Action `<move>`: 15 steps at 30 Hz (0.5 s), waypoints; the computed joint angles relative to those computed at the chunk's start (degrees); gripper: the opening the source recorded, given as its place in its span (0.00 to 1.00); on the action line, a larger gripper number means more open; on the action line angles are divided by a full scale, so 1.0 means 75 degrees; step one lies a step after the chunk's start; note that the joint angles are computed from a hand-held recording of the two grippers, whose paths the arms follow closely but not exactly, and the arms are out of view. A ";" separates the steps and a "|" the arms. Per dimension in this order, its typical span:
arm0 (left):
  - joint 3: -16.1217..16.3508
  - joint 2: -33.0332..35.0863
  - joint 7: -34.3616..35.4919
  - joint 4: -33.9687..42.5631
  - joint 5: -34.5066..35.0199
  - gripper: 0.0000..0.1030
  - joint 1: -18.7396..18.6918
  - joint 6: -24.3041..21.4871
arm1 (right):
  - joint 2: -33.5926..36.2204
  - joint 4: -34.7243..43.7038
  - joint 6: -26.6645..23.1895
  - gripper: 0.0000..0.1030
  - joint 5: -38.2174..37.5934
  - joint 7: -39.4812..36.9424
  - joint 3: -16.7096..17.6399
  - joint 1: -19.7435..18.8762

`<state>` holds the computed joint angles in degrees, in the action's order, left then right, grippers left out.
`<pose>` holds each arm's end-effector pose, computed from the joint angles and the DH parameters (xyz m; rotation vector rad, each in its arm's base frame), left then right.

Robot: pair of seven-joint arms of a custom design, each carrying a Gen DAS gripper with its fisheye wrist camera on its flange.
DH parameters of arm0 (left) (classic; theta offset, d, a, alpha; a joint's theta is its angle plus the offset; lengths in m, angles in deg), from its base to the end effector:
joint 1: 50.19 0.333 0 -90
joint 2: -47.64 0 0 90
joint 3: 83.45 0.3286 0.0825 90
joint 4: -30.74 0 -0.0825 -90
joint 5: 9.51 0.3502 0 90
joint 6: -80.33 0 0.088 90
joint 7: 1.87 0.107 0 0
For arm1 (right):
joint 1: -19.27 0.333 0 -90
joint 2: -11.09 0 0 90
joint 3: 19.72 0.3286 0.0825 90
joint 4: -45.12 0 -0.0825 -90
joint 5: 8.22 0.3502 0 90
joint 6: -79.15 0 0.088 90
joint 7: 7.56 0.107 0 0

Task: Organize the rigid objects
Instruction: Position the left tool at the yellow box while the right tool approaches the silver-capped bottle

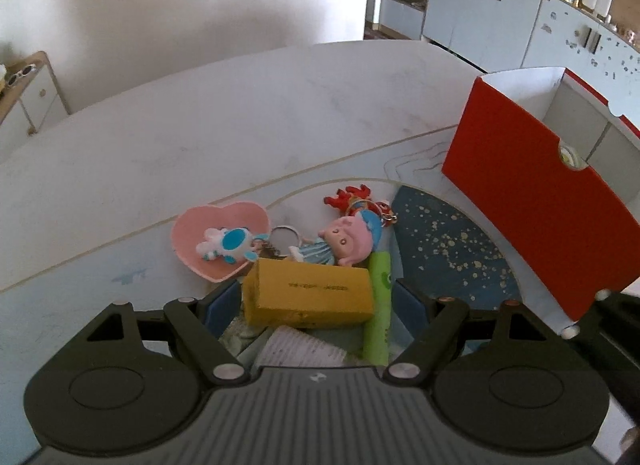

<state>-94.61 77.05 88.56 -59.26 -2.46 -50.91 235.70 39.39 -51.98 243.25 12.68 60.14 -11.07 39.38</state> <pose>0.7012 -0.1228 0.4491 -1.6250 2.1004 -0.6784 0.6269 0.3005 0.4178 -2.1241 1.2158 -0.3002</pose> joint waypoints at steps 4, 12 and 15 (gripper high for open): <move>0.0129 0.0185 -0.0012 0.0196 0.0292 0.80 -0.0107 -0.0124 | 0.0150 0.0151 -0.0043 0.76 0.0008 -0.0141 0.0073 -0.0018; -0.0323 0.0551 0.0749 0.0672 -0.0243 0.80 0.0289 -0.0409 | 0.0401 0.0465 -0.0186 0.68 0.0504 -0.1128 0.0544 -0.0320; -0.0453 0.0725 0.1046 0.0989 -0.0587 0.80 0.0397 -0.0723 | 0.0522 0.0617 -0.0202 0.64 0.0441 -0.1172 0.0383 -0.0167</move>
